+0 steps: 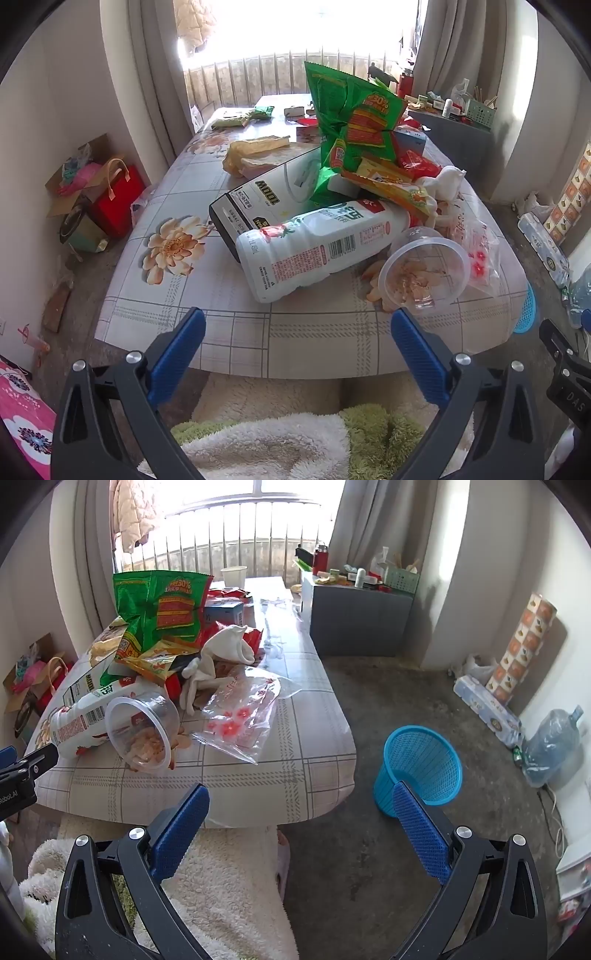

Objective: Collect trash

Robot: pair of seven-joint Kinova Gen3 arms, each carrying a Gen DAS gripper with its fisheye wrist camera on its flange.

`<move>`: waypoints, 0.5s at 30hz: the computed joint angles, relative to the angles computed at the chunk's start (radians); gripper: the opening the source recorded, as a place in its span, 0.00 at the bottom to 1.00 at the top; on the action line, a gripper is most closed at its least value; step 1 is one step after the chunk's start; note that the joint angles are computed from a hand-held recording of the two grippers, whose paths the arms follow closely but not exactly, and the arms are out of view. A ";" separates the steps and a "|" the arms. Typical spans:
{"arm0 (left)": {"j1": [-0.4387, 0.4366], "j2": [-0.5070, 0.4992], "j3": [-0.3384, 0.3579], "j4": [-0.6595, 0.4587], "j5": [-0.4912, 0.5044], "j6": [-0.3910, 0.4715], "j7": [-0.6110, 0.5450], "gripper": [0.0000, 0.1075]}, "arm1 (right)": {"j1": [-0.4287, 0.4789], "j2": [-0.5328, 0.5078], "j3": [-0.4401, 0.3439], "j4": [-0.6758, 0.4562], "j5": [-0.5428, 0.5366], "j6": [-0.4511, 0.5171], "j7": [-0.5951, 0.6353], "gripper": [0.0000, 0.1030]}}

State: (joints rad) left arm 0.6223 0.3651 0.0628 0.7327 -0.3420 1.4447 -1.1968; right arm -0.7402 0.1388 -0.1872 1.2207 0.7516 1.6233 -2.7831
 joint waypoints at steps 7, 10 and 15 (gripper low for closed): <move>0.013 -0.003 -0.006 0.004 -0.018 0.002 0.028 0.91 | -0.002 0.004 0.002 -0.005 0.002 0.004 0.005 0.93; 0.013 -0.015 0.002 0.044 -0.013 -0.022 0.031 0.91 | -0.003 0.000 0.001 -0.002 0.002 0.006 0.004 0.93; 0.001 -0.016 0.007 0.050 -0.006 -0.026 0.026 0.91 | -0.011 -0.001 -0.003 -0.006 0.009 0.020 -0.002 0.93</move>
